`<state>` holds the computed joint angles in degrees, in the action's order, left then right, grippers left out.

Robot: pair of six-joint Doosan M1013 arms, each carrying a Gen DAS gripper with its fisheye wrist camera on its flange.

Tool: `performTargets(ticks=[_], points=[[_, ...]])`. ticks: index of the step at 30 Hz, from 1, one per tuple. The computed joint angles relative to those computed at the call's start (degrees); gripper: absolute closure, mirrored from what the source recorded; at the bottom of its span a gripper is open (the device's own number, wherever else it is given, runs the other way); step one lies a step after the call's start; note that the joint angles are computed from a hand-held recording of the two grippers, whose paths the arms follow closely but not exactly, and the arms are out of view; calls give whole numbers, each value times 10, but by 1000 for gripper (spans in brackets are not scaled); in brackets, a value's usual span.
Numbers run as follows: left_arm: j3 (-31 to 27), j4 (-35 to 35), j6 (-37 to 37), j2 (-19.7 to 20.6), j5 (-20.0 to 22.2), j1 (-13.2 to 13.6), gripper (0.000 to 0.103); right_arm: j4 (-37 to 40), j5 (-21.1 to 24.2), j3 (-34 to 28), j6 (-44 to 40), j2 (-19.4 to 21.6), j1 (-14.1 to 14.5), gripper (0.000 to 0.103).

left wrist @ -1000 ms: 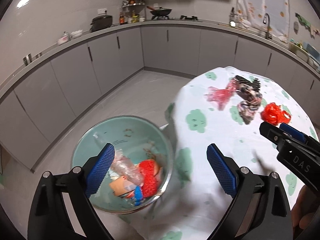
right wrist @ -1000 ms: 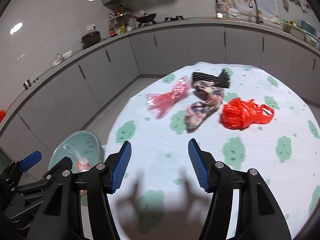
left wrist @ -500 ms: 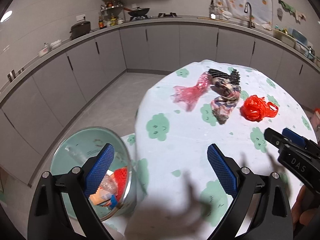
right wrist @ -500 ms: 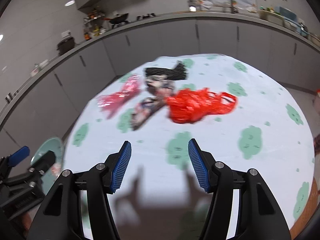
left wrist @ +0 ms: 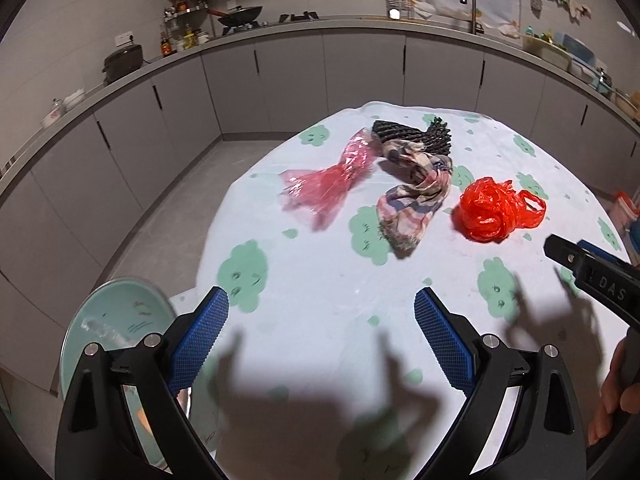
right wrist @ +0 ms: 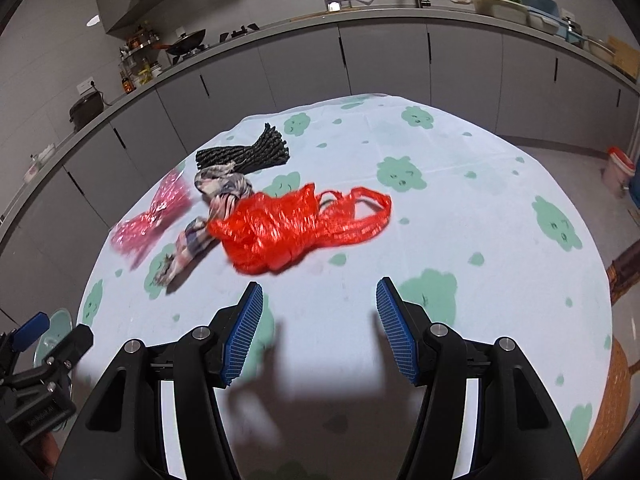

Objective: Collect trash
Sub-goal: 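Move both open tools back toward the pink and red plastic bags, then grasp the red plastic bag with the right tool while the left tool grasps the pink bag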

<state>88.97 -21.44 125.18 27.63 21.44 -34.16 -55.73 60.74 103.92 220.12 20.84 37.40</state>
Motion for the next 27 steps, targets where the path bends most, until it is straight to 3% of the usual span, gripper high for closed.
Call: performTargets(ticks=[6,11,18,22,25,27], points=[[-37,36,-38,20,3,-5,10,-6,-20,-9,-43,1,-26,43],[-71,42,-45,38,4,-5,10,7,-43,-21,-84,6,-53,35],[-144,67,-64,83,45,-9,10,51,-86,-21,-125,16,-80,35],[-182,87,-78,108,67,-14,10,50,-116,-11,-121,15,-85,45],[-208,105,-92,127,85,-17,13,42,-120,-11,-128,16,-83,64],[-225,113,-102,140,106,-19,24,36,-129,-9,-120,15,-82,68]])
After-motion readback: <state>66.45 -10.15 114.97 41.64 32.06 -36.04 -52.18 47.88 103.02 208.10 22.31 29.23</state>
